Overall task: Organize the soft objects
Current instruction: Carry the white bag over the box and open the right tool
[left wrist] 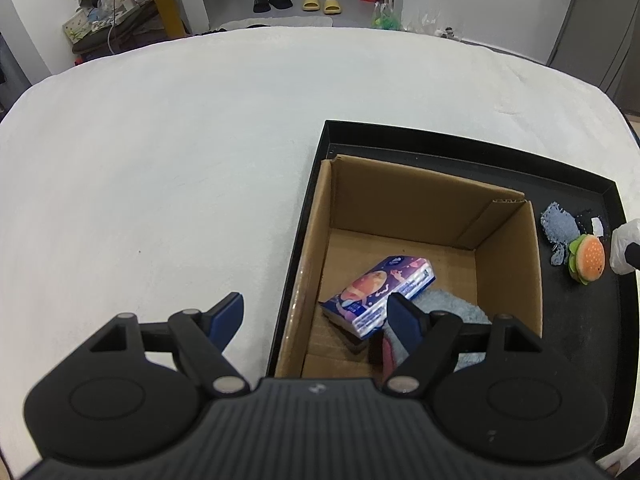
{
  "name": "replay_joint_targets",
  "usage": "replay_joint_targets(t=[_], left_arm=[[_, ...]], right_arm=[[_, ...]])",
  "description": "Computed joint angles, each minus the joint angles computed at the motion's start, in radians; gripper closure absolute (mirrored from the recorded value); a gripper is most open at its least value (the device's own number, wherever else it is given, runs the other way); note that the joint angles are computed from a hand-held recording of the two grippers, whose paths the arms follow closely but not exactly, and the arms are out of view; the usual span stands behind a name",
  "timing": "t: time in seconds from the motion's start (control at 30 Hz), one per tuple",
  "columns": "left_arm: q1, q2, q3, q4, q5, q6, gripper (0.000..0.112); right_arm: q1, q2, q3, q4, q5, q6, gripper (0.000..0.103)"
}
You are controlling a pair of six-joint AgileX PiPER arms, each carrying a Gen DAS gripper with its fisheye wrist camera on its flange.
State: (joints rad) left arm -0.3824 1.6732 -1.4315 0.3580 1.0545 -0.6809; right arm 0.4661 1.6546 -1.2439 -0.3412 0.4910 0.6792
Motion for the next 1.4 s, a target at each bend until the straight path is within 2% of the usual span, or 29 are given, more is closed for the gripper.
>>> replay_joint_targets(t=[0.3, 0.53, 0.73, 0.93, 1.07, 1.17, 1.4], left_arm=[[0.026, -0.052, 0.067, -0.026, -0.065, 0.004, 0.036], [0.056, -0.084, 0.122, -0.064, -0.122, 0.025, 0.041], [0.087, -0.108, 0.162, -0.109, -0.163, 0.062, 0.053], [0.113, -0.122, 0.203, -0.168, -0.194, 0.104, 0.069], [0.136, -0.126, 0.228, -0.220, -0.206, 0.142, 0.088], [0.136, -0.137, 0.248, -0.194, -0.209, 0.126, 0.102], [0.173, -0.167, 0.283, -0.250, -0.226, 0.187, 0.102]], right_arm=[[0.064, -0.001, -0.065, 0.018, 0.051, -0.035, 0.075], [0.118, 0.019, -0.137, 0.026, 0.089, -0.059, 0.075], [0.169, 0.045, -0.189, 0.021, 0.120, -0.058, 0.075], [0.213, 0.082, -0.249, 0.021, 0.159, -0.062, 0.074], [0.240, 0.108, -0.285, 0.026, 0.183, -0.067, 0.074], [0.256, 0.126, -0.307, 0.032, 0.197, -0.069, 0.074], [0.288, 0.167, -0.353, 0.063, 0.229, -0.092, 0.072]])
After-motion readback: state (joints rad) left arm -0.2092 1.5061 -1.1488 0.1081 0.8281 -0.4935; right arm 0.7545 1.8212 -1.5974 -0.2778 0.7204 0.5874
